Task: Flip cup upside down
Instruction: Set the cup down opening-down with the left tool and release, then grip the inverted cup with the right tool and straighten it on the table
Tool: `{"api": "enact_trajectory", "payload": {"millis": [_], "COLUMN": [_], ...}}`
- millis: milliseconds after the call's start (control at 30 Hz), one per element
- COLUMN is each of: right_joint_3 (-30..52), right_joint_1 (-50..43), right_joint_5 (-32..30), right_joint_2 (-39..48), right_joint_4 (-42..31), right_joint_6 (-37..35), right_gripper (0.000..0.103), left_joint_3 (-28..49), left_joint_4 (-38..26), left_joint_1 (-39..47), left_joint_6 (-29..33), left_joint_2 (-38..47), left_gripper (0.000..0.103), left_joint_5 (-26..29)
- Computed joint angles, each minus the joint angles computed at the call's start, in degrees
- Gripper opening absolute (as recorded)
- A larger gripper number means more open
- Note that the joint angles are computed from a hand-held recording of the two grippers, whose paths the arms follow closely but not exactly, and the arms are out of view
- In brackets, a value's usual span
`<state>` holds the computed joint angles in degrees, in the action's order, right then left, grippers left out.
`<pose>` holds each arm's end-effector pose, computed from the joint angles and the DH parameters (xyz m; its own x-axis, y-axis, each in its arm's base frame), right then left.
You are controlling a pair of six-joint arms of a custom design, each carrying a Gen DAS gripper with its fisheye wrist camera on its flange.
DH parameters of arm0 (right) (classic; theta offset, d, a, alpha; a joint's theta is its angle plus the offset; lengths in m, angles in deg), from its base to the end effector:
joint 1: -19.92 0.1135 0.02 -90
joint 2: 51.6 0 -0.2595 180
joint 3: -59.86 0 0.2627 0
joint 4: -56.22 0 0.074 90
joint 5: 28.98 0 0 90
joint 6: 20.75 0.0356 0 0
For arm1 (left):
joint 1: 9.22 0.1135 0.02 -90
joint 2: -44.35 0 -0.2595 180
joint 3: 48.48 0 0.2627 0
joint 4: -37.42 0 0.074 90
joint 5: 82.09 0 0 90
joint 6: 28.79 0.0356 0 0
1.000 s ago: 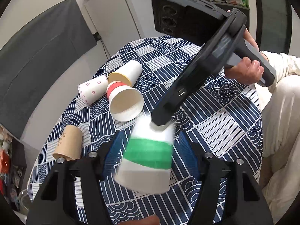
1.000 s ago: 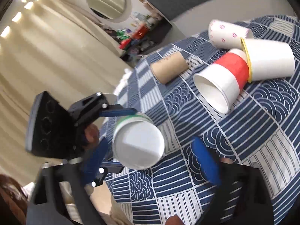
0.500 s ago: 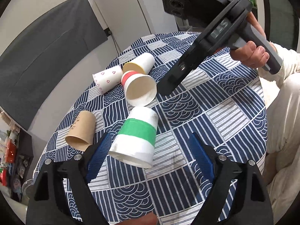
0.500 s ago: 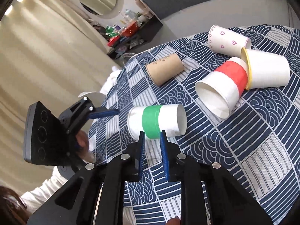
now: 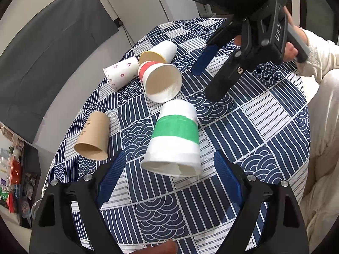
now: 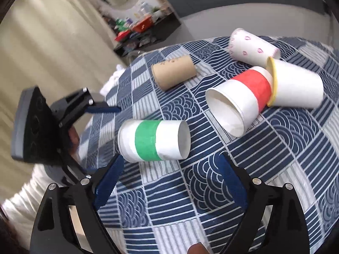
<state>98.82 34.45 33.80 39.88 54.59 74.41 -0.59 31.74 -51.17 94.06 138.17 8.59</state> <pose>0.2364 0.0781 0.0788 -0.8248 -0.1312 -0.5499 -0.4099 0.8087 0.4219 0.2140 -0.1929 0.0978 -0.1242 0.8409 -0.5268 0.8824 0.3364 0.3290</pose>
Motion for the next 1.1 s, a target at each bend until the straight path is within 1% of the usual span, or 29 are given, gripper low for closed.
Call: {"api": "enact_trajectory", "payload": {"millis": [67, 133, 233, 300, 367, 433, 467, 600, 733, 800, 900, 1000, 1067, 1100], "right_joint_3": [2.0, 4.2, 6.8, 7.2, 8.9, 11.0, 12.0, 15.8, 20.4, 20.4, 21.1, 20.6, 20.1, 19.8], "right_joint_1": [0.3, -0.1, 0.1, 1.2, 1.8, 2.3, 2.8, 4.9, 5.5, 5.7, 5.7, 5.9, 6.3, 6.5], "right_joint_5": [-0.2, -1.8, -2.4, -0.7, -0.6, -0.7, -0.6, 2.5, 3.4, 3.1, 1.1, 0.4, 0.8, 1.0], "right_joint_2": [0.3, 1.0, 1.8, 1.4, 2.2, 3.6, 4.2, 8.5, 13.8, 14.5, 15.3, 15.7, 15.4, 15.1], "right_joint_4": [-3.5, -7.3, -13.0, -14.4, -16.5, -18.6, -19.8, -21.7, -23.6, -21.8, -22.5, -20.9, -20.1, -19.8], "right_joint_6": [-5.8, -13.6, -25.8, -30.8, -35.1, -38.2, -40.3, -45.7, -50.3, -52.9, -56.3, -58.6, -59.1, -59.5], "right_gripper": [0.086, 0.086, 0.086, 0.086, 0.086, 0.086, 0.086, 0.086, 0.086, 0.086, 0.086, 0.087, 0.084, 0.079], "left_joint_3": [-1.3, -2.6, -4.0, -4.3, -4.8, -5.4, -5.6, -6.3, -6.3, -6.6, -7.5, -7.6, -7.6, -7.5], "left_joint_4": [0.4, 0.7, 1.2, 1.5, 2.3, 3.1, 3.3, 4.5, 4.6, 4.9, 4.9, 5.2, 5.4, 5.4], "left_joint_1": [0.5, 1.4, 2.9, 3.9, 4.6, 5.1, 5.3, 5.6, 5.4, 4.9, 4.8, 4.6, 4.3, 4.3], "left_joint_6": [0.0, 0.2, 1.2, 1.6, 1.8, 1.5, 1.5, 1.0, 0.6, 0.2, -0.7, -2.1, -3.0, -3.5], "left_joint_2": [-1.2, -2.2, -2.5, -1.9, -1.3, -0.8, -0.6, 0.6, 2.1, 2.4, 1.7, 2.1, 2.7, 2.9], "left_gripper": [0.085, 0.089, 0.089, 0.089, 0.09, 0.096, 0.097, 0.097, 0.097, 0.097, 0.097, 0.097, 0.097, 0.097], "left_joint_5": [0.3, 1.1, 1.9, 2.1, 2.2, 2.3, 2.4, 1.7, 1.2, 0.7, 2.2, 1.8, 0.8, 0.6]}}
